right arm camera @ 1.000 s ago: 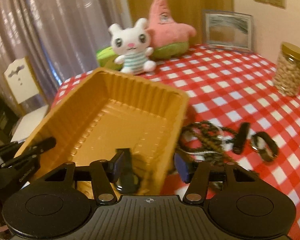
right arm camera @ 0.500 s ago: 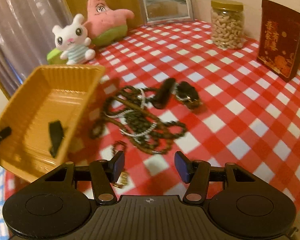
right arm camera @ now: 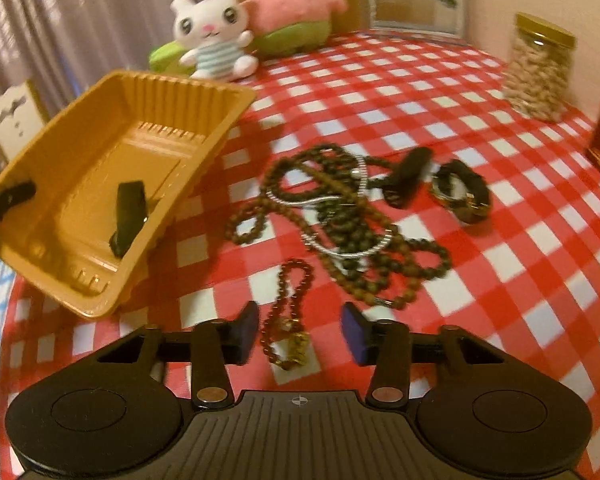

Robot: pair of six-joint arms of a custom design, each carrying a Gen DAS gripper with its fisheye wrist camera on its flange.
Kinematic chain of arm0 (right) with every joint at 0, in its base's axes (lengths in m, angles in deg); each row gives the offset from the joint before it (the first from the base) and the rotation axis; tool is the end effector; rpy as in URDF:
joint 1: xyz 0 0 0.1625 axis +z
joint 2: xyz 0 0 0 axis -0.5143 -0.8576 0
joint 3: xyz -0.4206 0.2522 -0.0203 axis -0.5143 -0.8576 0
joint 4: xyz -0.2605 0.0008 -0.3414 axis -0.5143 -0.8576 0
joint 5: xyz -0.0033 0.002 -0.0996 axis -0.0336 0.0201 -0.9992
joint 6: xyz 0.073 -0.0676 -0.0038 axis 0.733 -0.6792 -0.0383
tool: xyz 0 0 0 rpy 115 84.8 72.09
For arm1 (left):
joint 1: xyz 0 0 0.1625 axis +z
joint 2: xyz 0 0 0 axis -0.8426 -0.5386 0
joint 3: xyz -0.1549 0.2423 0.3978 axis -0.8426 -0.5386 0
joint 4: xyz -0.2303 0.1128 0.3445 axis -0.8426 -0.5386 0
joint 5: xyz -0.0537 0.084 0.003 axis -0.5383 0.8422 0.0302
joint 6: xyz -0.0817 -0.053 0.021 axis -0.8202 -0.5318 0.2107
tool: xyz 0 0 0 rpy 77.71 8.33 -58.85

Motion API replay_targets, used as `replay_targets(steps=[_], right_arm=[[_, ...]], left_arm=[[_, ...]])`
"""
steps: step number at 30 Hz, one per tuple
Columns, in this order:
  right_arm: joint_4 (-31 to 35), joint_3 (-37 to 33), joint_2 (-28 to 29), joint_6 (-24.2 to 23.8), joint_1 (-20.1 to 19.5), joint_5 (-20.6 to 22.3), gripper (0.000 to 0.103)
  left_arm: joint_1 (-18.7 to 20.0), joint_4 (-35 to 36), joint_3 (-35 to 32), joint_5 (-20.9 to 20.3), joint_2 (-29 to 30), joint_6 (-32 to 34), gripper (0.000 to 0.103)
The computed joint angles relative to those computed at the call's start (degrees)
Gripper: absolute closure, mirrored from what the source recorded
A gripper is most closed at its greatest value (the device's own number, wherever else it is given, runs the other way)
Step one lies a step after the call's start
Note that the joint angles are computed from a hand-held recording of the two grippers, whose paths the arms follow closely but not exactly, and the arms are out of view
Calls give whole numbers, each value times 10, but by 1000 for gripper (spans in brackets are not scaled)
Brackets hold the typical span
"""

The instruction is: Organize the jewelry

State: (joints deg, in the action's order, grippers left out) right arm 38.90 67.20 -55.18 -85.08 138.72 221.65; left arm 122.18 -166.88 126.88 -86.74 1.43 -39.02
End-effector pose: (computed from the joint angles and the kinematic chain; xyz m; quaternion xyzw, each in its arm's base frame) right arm 0.1755 -0.3730 0.0627 -0.1026 -0.8443 0.4072 0.3329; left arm -0.0985 -0.5838 0.1588 0.4920 0.7909 -0.3159 0.1806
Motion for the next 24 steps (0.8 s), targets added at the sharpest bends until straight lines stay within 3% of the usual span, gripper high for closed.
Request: replay_targets(steps=[4,7,13,15,20,21,24], right_arm=[[11,-11,8,-7,-2,2,72],[21,-18,16,-7,2,9,84],[23,-26,33,-28,7,24,88],[16,-27,35,-42,8,26,95],[9,-31,42,-70,10,38,98],[4,-30,42,-76,10,40,103],[-16,-19,29,-59,8,32,103]], left_arm=[[0,0,-1,0,1,1,98],[1,3,-4,-2,2,3,97],[2,4,-8,-3,4,2,97],[2,5,-7,-2,4,2,97],[3,9,-12,-5,6,4,97],[3,8,-11,-5,6,4,97],[3,8,-13,-8,7,6,97]])
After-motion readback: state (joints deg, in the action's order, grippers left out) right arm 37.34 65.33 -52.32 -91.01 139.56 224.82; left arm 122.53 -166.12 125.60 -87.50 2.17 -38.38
